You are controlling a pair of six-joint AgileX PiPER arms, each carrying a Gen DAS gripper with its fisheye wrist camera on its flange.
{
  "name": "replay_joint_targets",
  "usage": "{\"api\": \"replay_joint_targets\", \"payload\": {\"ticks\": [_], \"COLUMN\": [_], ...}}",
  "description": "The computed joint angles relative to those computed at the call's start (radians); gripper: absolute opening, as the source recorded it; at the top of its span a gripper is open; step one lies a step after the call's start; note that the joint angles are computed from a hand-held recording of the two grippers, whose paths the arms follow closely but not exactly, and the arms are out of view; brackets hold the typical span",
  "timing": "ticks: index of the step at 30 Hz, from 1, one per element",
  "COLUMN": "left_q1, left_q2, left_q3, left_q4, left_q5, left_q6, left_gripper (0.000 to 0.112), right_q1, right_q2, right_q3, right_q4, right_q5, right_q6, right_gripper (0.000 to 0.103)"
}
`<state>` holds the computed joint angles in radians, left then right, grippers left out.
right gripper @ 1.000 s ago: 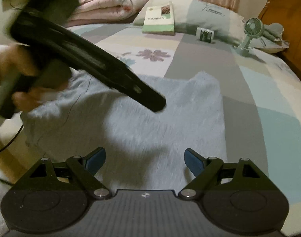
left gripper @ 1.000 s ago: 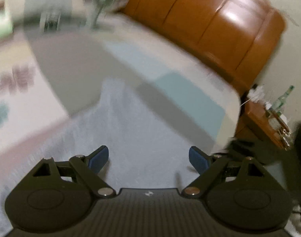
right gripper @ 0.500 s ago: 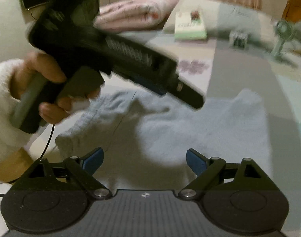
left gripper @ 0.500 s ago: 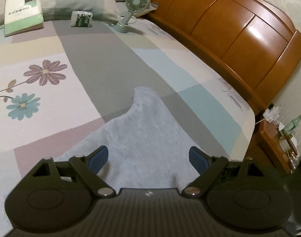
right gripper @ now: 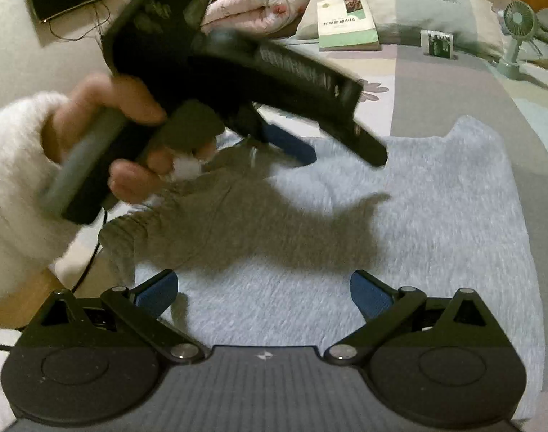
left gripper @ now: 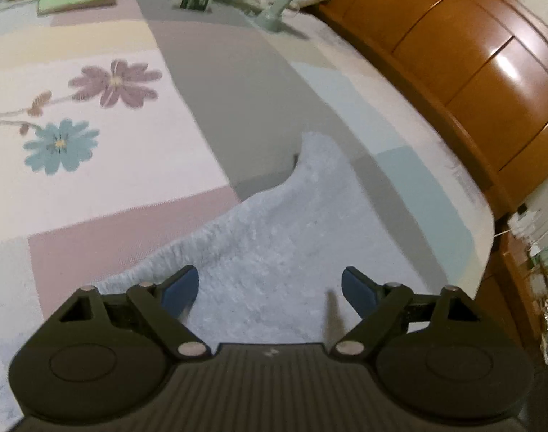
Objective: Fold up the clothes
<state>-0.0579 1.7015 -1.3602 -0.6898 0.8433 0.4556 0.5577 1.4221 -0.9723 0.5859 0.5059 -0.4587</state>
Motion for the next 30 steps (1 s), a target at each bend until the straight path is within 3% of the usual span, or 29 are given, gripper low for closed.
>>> {"api": "replay_joint_targets", "payload": {"ticks": [4, 8, 11, 15, 23, 27, 30], "left_q1": [-0.019, -0.061, -0.11, -0.111, -0.029, -0.018, 0.046], "left_q2": [-0.027, 0.013, 0.052, 0.036, -0.154, -0.17, -0.253], "left_q3": [-0.024, -0.06, -0.057, -0.041, 0.117, 0.195, 0.254], "left_q4": [-0.09, -0.127, -0.046, -0.057, -0.016, 0.151, 0.071], "left_q5": [0.081, 0.182, 0.153, 0.139, 0.073, -0.006, 0.0], "left_q6": [0.088, 0.1, 0.026, 0.02, 0.023, -0.118, -0.05], "left_gripper": [0.088, 0.089, 0.088, 0.092, 0.093, 0.088, 0.09], "right_q1": [0.027, 0.016, 0.015, 0.022, 0.031, 0.05, 0.048], "right_q2": [-0.006, -0.015, -0.022, -0.029, -0.046, -0.055, -0.068], "right_q3": [0.004, 0.016, 0.021, 0.025, 0.04, 0.043, 0.042], "right_q4": [-0.071, -0.044, -0.047, -0.078, -0.106, -0.161, -0.189], "right_q5": [-0.019, -0.02, -0.021, -0.021, -0.032, -0.036, -0.026], "right_q6": [0.061, 0.03, 0.032, 0.059, 0.086, 0.135, 0.152], "right_gripper": [0.103, 0.103, 0.103, 0.103, 0.103, 0.103, 0.103]}}
